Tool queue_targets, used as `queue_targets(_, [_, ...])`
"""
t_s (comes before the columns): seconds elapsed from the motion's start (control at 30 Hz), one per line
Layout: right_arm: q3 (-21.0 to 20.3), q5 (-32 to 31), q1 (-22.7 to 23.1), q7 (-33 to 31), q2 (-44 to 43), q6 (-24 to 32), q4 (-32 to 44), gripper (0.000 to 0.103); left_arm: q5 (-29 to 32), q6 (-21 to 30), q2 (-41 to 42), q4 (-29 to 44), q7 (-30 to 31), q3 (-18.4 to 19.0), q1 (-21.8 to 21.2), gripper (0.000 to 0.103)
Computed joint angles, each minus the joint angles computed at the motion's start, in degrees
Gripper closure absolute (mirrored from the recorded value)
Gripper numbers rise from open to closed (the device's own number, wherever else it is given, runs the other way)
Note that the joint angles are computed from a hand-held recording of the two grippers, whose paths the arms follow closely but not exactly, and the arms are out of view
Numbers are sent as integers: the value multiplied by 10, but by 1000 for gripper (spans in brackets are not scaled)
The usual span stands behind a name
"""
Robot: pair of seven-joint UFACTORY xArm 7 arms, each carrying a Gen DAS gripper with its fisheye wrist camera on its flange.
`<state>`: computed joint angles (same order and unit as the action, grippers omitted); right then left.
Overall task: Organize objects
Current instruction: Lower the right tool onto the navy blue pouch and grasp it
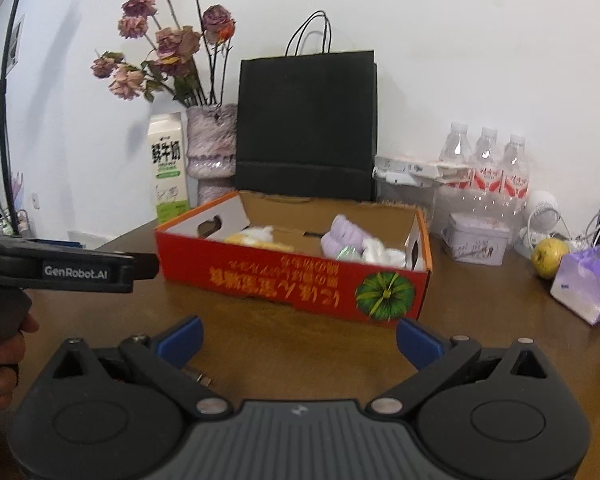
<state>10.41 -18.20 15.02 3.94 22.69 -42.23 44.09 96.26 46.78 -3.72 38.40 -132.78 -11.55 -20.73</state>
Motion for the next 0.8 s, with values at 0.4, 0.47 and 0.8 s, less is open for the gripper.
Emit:
queue_targets(0.4, [-7, 58, 30, -42, -36, -17, -105, 0, -23, -9, -34, -68, -31, -27, -33, 0])
queue_targets(0.47, [-7, 69, 34, -46, -38, -13, -114, 0, -28, -12, -38, -78, -34, -30, -38, 0])
queue_targets(0.8, [-4, 89, 37, -37, -42, 57, -110, 0, -43, -33, -51, -111, -48, -37, -48, 0])
